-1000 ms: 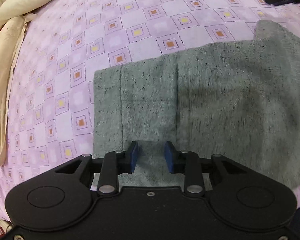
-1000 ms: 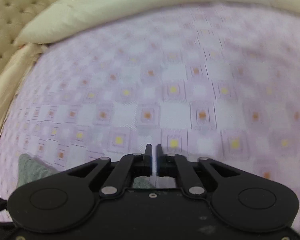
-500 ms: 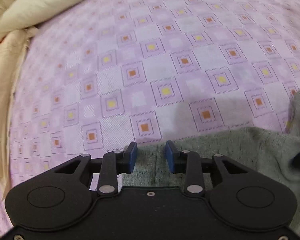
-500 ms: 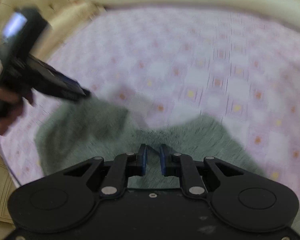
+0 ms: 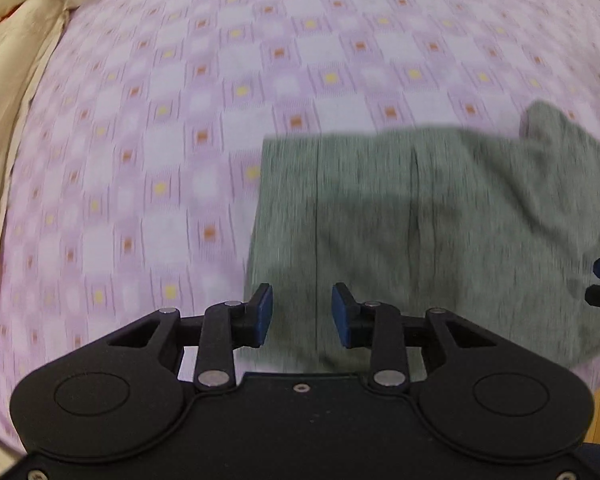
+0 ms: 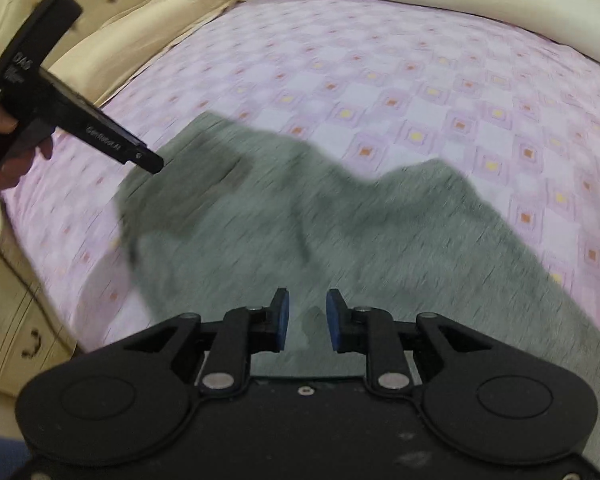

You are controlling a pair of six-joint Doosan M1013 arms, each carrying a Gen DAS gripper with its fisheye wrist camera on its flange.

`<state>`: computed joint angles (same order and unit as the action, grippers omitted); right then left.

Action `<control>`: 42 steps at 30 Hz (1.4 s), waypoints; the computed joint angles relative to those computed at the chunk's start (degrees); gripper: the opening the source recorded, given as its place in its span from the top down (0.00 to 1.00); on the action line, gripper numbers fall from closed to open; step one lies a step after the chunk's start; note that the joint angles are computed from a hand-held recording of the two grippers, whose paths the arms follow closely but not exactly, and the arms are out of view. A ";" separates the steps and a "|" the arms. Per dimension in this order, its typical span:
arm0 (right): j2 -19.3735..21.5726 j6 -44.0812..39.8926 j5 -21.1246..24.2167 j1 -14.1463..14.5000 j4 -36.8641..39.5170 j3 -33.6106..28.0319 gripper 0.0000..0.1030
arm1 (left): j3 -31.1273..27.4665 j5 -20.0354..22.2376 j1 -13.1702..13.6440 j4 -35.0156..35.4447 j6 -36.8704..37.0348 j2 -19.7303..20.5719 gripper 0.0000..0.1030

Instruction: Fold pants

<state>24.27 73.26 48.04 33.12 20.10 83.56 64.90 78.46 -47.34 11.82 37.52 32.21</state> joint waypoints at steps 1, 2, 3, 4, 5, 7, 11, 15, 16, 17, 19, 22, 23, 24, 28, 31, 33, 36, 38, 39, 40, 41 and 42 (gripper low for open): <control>-0.84 -1.25 -0.55 0.16 0.53 1.08 0.77 | 0.21 -0.01 -0.37 -0.14 -0.83 -0.20 0.58; -1.59 -2.48 -1.39 0.55 0.81 2.11 0.77 | 0.60 -0.83 -0.45 -0.85 -1.11 -0.49 0.56; -1.93 -3.59 -1.75 0.84 0.80 2.53 0.76 | 0.72 -1.27 -0.47 -1.62 -1.02 -0.54 0.54; -2.45 -4.55 -2.17 1.35 0.41 3.23 0.75 | 0.62 -1.19 -0.56 -1.67 -0.88 -0.43 0.54; -2.63 -5.31 -3.03 1.86 -0.11 3.76 0.73 | 0.35 -0.76 -0.48 -1.28 -0.72 -0.34 0.54; -3.34 -6.52 -4.40 2.97 -1.71 4.69 0.70 | 0.55 -1.16 -0.24 -1.61 -0.18 -0.35 0.54; -3.72 -5.02 -6.23 5.77 -7.72 5.23 0.67 | 1.72 -2.52 0.78 -4.10 3.30 -0.58 0.54; -2.28 -1.16 -5.52 8.19 -14.11 3.69 0.67 | 2.58 -3.64 1.89 -7.26 7.88 -0.43 0.53; -2.07 0.27 -5.34 8.97 -17.42 3.44 0.67 | 2.73 -3.87 2.16 -7.96 8.40 -0.37 0.51; -1.41 2.15 -4.88 9.87 -21.10 2.93 0.67 | 2.80 -3.93 2.45 -8.70 8.65 -0.22 0.51; -0.28 4.52 -4.16 11.01 -25.74 2.00 0.68 | 3.42 -5.38 2.92 -10.10 8.70 -0.32 0.62; 0.37 7.50 -3.30 11.64 -27.80 1.14 0.91 | 4.07 -7.00 2.71 -8.87 7.99 -1.05 0.88; 0.25 9.13 -3.34 11.77 -28.71 0.97 0.91 | 4.49 -7.71 2.47 -8.26 7.68 -1.70 0.90; -0.05 10.41 -3.41 11.76 -29.05 0.84 0.92 | 5.02 -8.35 2.09 -7.19 7.33 -2.48 0.92; -2.15 15.16 -4.79 11.64 -28.44 1.11 0.92 | 7.11 -9.89 0.79 -4.42 5.18 -5.90 0.92; -2.70 15.89 -4.08 11.61 -26.27 1.02 0.92 | 8.64 -9.79 0.52 -5.88 4.42 -6.81 0.92; -1.92 14.33 -2.25 11.76 -25.69 0.83 0.92 | 9.41 -8.98 0.54 -7.58 4.66 -6.20 0.91; 0.47 12.22 1.38 12.33 -25.87 -0.20 0.89 | 9.46 -7.02 0.61 -9.10 7.56 -4.27 0.82; 1.48 11.91 2.39 12.83 -28.04 -0.77 0.84 | 9.32 -7.36 0.56 -8.64 9.10 -4.54 0.82; 1.59 11.67 2.95 12.87 -28.19 -1.14 0.84 | 9.39 -8.12 0.36 -7.92 9.93 -5.26 0.80; 1.50 11.81 3.55 12.85 -28.37 -1.57 0.81 | 9.54 -8.88 0.07 -6.75 11.14 -6.16 0.79; 1.07 12.38 3.31 12.75 -28.47 -1.58 0.75 | 9.58 -9.73 -0.24 -5.27 12.99 -6.99 0.79; 0.39 13.05 2.56 12.57 -28.14 -1.32 0.73 | 9.36 -10.32 -0.45 -3.86 14.93 -7.56 0.79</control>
